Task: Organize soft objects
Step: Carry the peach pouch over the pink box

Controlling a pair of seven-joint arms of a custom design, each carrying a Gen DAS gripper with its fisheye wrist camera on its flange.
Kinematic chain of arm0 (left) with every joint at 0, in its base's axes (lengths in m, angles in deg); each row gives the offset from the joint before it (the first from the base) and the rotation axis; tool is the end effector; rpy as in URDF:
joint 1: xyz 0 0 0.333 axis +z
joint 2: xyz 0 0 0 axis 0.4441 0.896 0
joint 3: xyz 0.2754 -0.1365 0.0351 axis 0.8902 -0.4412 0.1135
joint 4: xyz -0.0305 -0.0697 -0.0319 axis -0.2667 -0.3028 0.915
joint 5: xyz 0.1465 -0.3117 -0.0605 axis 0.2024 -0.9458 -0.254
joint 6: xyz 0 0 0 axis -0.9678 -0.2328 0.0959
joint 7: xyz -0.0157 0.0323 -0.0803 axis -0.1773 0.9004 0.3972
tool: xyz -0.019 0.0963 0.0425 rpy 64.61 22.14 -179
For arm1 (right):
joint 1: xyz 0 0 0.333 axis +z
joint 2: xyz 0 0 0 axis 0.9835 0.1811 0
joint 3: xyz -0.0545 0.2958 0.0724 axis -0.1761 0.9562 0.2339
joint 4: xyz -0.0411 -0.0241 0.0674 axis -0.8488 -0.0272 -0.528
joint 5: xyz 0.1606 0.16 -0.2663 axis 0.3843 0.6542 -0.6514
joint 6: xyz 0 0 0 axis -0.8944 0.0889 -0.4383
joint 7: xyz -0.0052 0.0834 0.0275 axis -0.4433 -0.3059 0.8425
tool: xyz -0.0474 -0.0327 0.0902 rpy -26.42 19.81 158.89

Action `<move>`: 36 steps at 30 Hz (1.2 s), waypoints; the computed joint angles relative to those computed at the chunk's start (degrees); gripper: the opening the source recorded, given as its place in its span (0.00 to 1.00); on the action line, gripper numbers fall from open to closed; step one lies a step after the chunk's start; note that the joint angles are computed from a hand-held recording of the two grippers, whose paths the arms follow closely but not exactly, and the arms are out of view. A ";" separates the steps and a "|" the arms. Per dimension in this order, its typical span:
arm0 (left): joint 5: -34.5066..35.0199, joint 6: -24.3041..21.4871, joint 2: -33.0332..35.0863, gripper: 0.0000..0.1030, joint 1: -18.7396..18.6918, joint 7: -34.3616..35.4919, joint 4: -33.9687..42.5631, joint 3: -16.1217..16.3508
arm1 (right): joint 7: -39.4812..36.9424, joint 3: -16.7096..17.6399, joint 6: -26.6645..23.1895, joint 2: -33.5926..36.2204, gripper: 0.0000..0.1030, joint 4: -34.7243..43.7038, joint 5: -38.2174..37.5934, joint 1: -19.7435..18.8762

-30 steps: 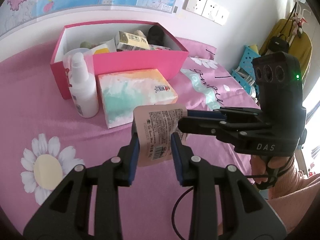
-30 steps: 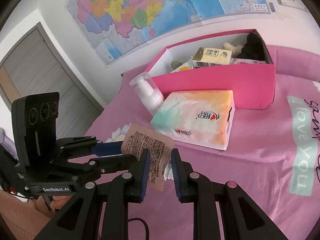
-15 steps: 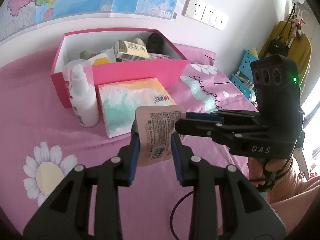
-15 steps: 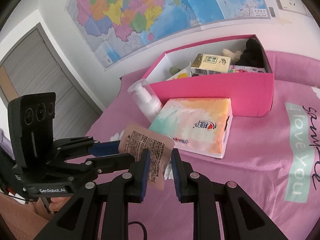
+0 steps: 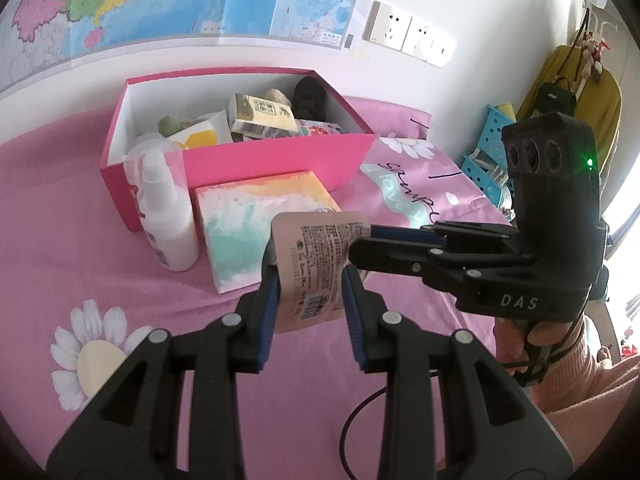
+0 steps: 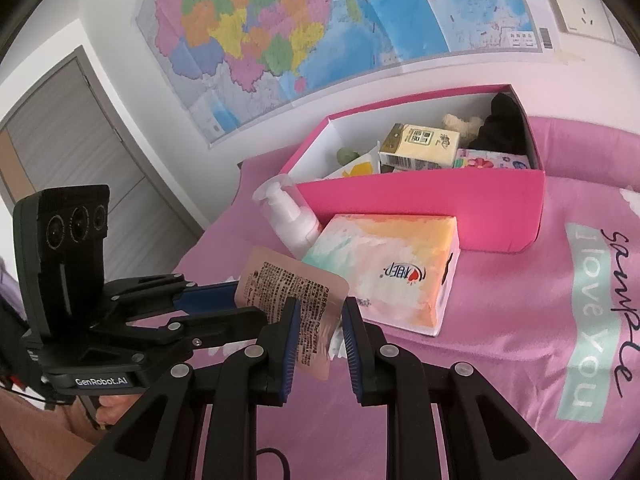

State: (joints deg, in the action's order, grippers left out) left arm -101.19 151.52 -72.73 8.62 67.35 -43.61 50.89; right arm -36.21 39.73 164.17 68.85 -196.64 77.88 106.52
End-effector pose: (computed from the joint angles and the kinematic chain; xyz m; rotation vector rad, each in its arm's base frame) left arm 0.5212 -0.3298 0.5460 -1.0503 2.6864 -1.1955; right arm 0.4320 0.1703 0.4895 -1.4588 1.5854 -0.3706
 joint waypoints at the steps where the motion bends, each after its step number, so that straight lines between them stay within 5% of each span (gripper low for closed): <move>1: -0.05 0.04 0.12 0.33 -0.02 0.01 0.19 -0.02 | 0.60 0.05 0.08 -0.01 0.21 -0.08 -0.63 -0.09; 36: 4.47 -1.23 6.90 0.33 -1.03 -3.63 11.79 -0.09 | 8.45 -3.04 0.11 1.14 0.21 2.07 -12.83 -1.15</move>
State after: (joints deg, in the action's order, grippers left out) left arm -96.72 150.29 -65.83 7.59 63.73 -31.82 50.80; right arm -27.76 36.69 164.28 70.00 -194.58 65.05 105.37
